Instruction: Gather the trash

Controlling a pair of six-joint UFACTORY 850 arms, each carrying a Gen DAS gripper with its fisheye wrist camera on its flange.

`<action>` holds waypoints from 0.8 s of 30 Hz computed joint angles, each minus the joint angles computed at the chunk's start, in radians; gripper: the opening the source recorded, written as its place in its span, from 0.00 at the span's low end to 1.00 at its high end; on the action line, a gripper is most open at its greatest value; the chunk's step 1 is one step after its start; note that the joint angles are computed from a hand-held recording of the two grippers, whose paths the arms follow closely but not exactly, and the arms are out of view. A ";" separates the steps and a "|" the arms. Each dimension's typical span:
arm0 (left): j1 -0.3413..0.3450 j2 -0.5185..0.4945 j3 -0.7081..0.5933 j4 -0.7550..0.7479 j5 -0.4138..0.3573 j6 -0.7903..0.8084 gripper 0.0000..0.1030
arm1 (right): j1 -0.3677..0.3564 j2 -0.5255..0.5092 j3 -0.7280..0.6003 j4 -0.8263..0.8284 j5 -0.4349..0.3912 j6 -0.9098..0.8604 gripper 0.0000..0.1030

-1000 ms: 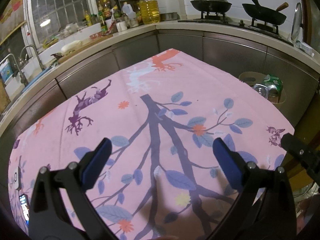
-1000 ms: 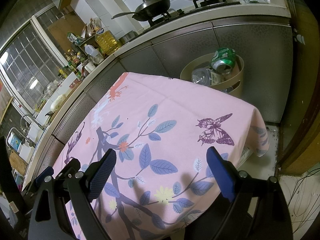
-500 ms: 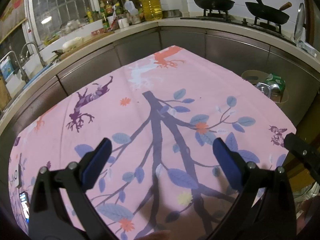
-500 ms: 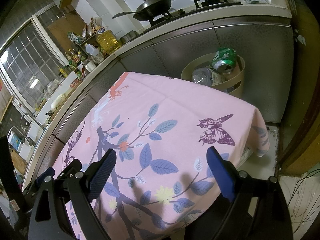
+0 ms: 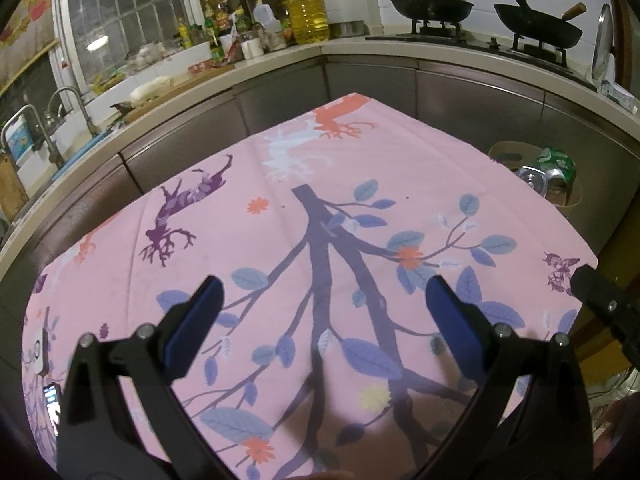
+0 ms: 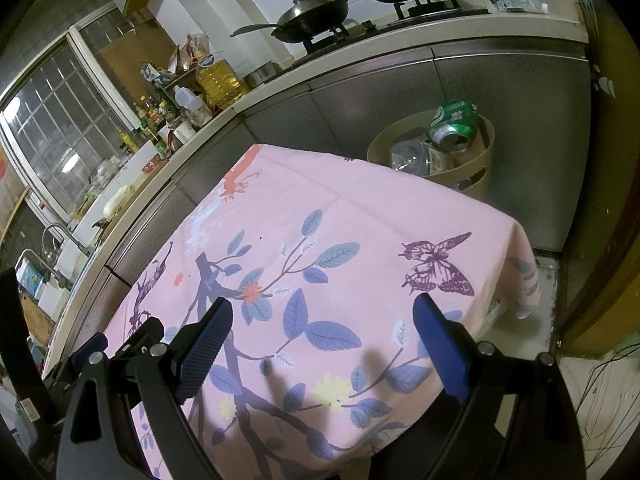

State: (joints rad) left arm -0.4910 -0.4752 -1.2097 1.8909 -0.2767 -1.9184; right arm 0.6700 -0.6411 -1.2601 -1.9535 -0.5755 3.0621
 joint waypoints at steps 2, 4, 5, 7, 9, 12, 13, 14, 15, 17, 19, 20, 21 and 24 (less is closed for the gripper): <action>-0.001 -0.001 -0.002 -0.016 -0.002 0.015 0.94 | 0.001 0.000 0.000 0.001 -0.001 0.001 0.85; -0.001 -0.003 -0.004 -0.026 -0.003 0.025 0.94 | 0.002 0.000 0.000 0.001 -0.004 0.000 0.85; 0.000 -0.002 -0.003 -0.026 -0.004 0.025 0.94 | 0.001 0.000 0.000 -0.001 -0.003 0.001 0.85; 0.000 -0.002 -0.003 -0.026 -0.003 0.026 0.94 | 0.001 0.000 0.000 -0.001 -0.002 0.001 0.85; -0.001 -0.004 -0.008 -0.074 -0.007 0.073 0.94 | 0.000 0.000 0.000 0.001 -0.001 0.000 0.85; 0.000 -0.005 -0.009 -0.089 -0.005 0.086 0.94 | -0.001 0.000 0.000 -0.002 -0.001 0.001 0.85; 0.001 -0.002 -0.007 -0.080 -0.004 0.078 0.94 | 0.000 0.000 0.000 -0.003 -0.002 0.000 0.85; -0.001 -0.005 -0.008 -0.074 -0.008 0.070 0.94 | 0.000 0.000 -0.001 -0.003 -0.003 -0.003 0.85; -0.003 -0.004 -0.006 -0.060 -0.013 0.051 0.94 | 0.001 0.001 -0.001 -0.003 -0.004 -0.005 0.85; -0.002 -0.001 -0.001 -0.032 -0.017 0.015 0.94 | -0.001 0.002 -0.002 -0.007 -0.005 -0.008 0.85; 0.000 0.001 -0.001 -0.025 -0.016 0.002 0.94 | 0.001 0.005 -0.002 -0.006 -0.012 -0.023 0.85; -0.001 0.003 -0.002 -0.026 -0.017 0.002 0.94 | 0.002 0.007 -0.003 -0.003 -0.019 -0.036 0.85; -0.001 0.004 -0.003 -0.025 -0.020 0.001 0.94 | 0.006 0.010 -0.004 0.006 -0.034 -0.058 0.85; 0.000 0.009 -0.009 -0.026 -0.021 -0.004 0.94 | 0.012 0.019 -0.002 0.016 -0.065 -0.101 0.85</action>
